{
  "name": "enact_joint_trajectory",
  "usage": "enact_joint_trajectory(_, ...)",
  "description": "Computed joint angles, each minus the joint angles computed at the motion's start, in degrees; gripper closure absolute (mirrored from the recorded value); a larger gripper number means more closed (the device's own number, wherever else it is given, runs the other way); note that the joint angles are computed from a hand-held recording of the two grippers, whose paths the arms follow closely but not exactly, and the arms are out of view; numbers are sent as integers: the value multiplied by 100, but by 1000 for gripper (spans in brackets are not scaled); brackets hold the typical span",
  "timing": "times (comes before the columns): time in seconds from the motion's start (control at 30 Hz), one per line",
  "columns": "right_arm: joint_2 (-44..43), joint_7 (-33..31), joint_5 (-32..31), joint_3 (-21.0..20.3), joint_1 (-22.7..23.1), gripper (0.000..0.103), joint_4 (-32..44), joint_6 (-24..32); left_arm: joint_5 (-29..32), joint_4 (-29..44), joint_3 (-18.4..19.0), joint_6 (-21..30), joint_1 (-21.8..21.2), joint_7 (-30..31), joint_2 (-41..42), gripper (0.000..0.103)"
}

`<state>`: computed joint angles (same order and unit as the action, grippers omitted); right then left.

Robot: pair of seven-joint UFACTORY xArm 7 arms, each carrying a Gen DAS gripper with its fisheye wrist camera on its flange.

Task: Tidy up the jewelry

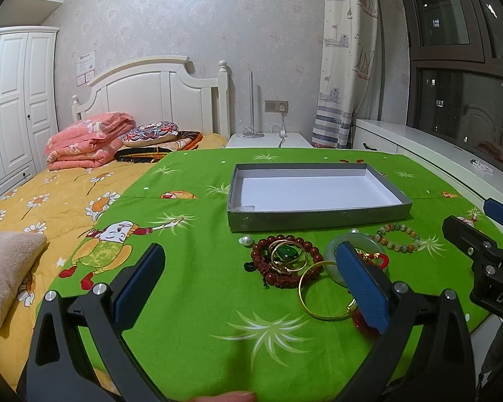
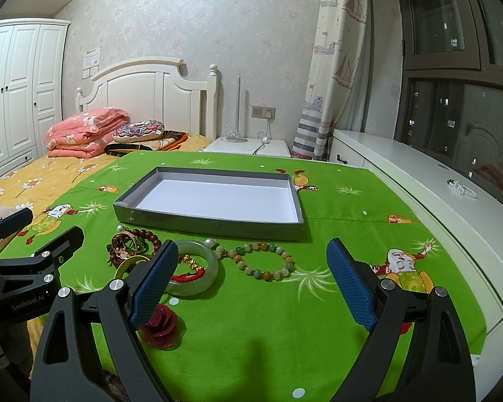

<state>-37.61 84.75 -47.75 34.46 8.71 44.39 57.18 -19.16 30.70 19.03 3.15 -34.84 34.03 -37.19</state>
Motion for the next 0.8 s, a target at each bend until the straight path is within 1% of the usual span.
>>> enact_joint_trajectory(0.57,17,28,19,-28,32,19,-2,-4,-3,-36,-31,60,55,-42,-10,4)
enact_joint_trajectory(0.7,28,151,58,-21,95,19,-84,-101,24,-56,-50,10,74,-14,3,4)
enact_joint_trajectory(0.73,37,176,70,-20,110,19,-98,-138,60,-69,-82,17,124,-8,4,4)
enact_joint_trajectory(0.8,49,236,86,-16,126,19,-143,-199,147,-12,-287,140,389,-120,104,4)
